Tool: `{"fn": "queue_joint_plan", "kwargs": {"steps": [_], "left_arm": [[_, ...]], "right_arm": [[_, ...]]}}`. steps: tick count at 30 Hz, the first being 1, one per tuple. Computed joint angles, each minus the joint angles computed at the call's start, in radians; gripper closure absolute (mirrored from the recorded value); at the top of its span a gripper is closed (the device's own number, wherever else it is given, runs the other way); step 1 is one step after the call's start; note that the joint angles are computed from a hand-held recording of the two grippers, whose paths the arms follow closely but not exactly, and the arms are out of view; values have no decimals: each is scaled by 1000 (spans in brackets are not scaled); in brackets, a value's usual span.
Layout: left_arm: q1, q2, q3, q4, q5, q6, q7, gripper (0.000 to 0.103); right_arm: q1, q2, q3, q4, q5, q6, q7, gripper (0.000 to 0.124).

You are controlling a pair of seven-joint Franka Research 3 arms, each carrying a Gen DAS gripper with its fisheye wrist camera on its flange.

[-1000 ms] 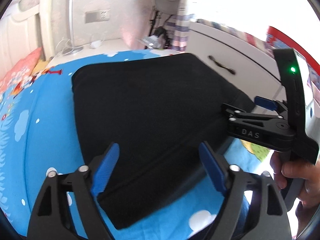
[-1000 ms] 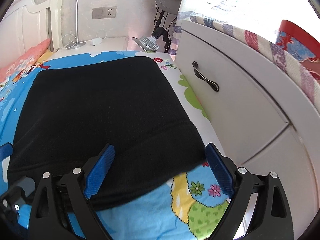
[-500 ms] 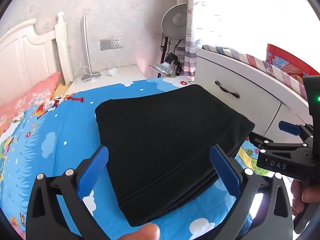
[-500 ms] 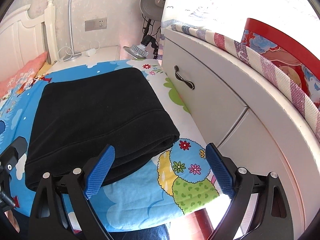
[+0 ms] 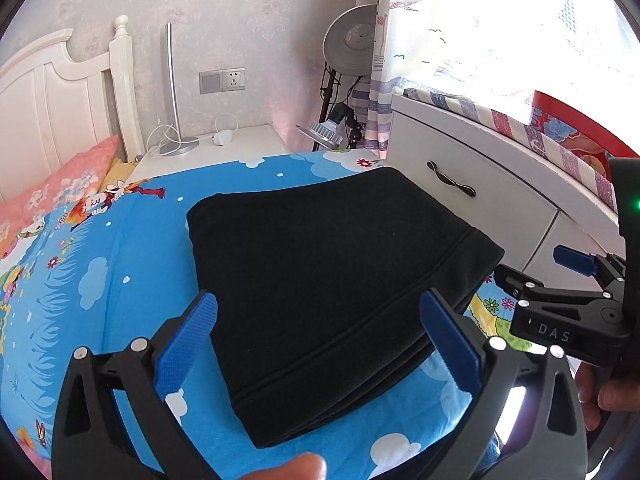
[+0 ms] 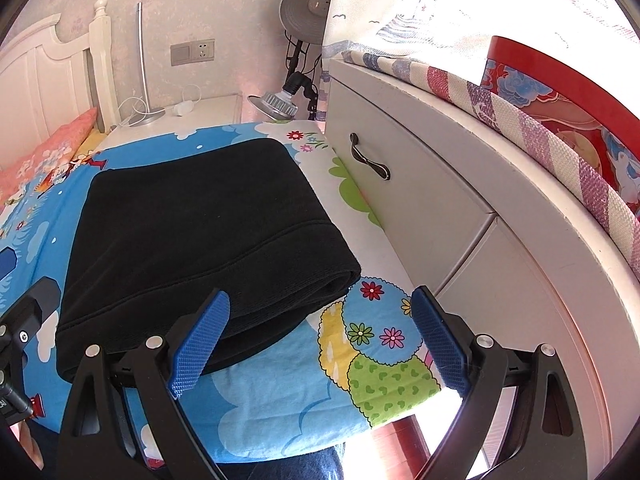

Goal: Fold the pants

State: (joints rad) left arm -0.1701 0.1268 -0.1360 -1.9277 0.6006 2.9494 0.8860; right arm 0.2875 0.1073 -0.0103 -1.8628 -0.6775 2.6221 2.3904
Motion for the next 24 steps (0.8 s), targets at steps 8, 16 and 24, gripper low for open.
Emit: {"fn": "queue_joint_plan", "kwargs": {"steps": [8, 16, 24], "left_arm": [[1, 1, -5, -4, -14, 4, 18, 2], [3, 1, -8, -8, -45, 6, 44, 2], [5, 5, -13, -5, -73, 4, 69, 2]], "right_arm": [[1, -1, 1, -2, 8, 0, -3, 36], [0, 0, 0, -3, 11, 2, -3, 36], [-1, 0, 0, -5, 13, 4, -6, 36]]}}
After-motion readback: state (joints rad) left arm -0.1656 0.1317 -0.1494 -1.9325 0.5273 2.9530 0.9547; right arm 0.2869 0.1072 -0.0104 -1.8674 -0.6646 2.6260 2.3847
